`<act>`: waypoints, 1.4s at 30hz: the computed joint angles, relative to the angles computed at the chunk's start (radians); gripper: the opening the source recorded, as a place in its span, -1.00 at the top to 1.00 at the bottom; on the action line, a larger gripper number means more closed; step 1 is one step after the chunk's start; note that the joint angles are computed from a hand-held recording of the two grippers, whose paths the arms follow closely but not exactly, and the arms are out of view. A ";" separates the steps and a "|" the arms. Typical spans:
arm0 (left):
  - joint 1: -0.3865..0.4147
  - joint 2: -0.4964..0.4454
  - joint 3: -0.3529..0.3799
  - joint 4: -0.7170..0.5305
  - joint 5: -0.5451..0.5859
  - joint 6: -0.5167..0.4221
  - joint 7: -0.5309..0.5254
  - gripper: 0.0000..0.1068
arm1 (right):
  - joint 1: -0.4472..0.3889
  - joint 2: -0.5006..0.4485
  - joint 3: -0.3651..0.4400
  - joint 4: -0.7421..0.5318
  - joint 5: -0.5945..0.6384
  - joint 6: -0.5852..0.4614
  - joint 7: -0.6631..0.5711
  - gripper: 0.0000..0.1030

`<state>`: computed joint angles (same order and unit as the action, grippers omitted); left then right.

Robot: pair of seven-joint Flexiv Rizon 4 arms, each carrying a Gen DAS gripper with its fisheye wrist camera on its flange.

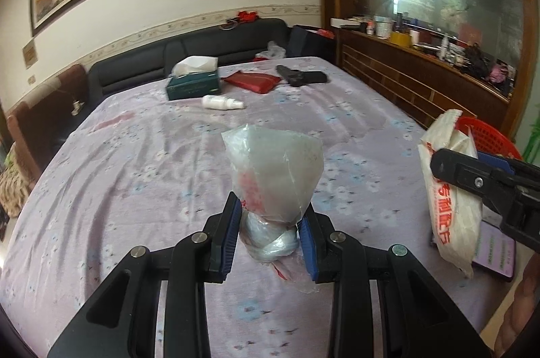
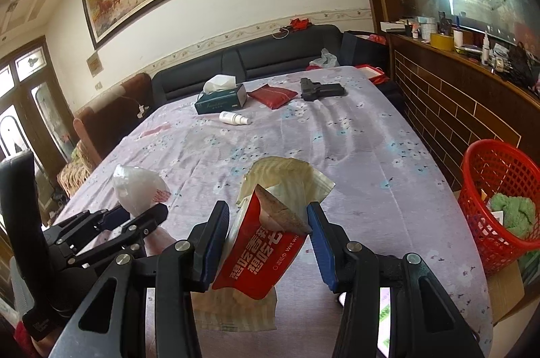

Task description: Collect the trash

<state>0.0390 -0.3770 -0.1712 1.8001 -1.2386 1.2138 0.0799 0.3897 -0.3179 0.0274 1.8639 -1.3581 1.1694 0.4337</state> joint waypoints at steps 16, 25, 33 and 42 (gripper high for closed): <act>-0.136 0.056 -0.017 -0.079 0.310 -0.477 -0.297 0.41 | -0.280 0.441 0.078 0.416 0.118 -0.171 0.014 -0.01; -0.260 -0.050 -0.065 -0.169 0.390 -0.425 -0.452 0.41 | -0.477 0.480 0.030 0.509 0.065 0.012 0.023 -0.04; -0.250 -0.082 -0.088 -0.192 0.436 -0.397 -0.521 -0.20 | -0.536 0.439 0.019 0.514 0.044 0.099 -0.007 -0.45; -0.183 0.075 -0.081 0.004 0.158 -0.289 -0.207 -0.57 | -0.392 0.556 0.207 0.491 0.241 -0.381 -0.048 -0.79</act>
<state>-0.1437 -0.3017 -0.2521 1.8045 -1.0806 0.9249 -0.1271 -0.0026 0.2385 0.2344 2.3554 -1.1167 0.7879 0.3859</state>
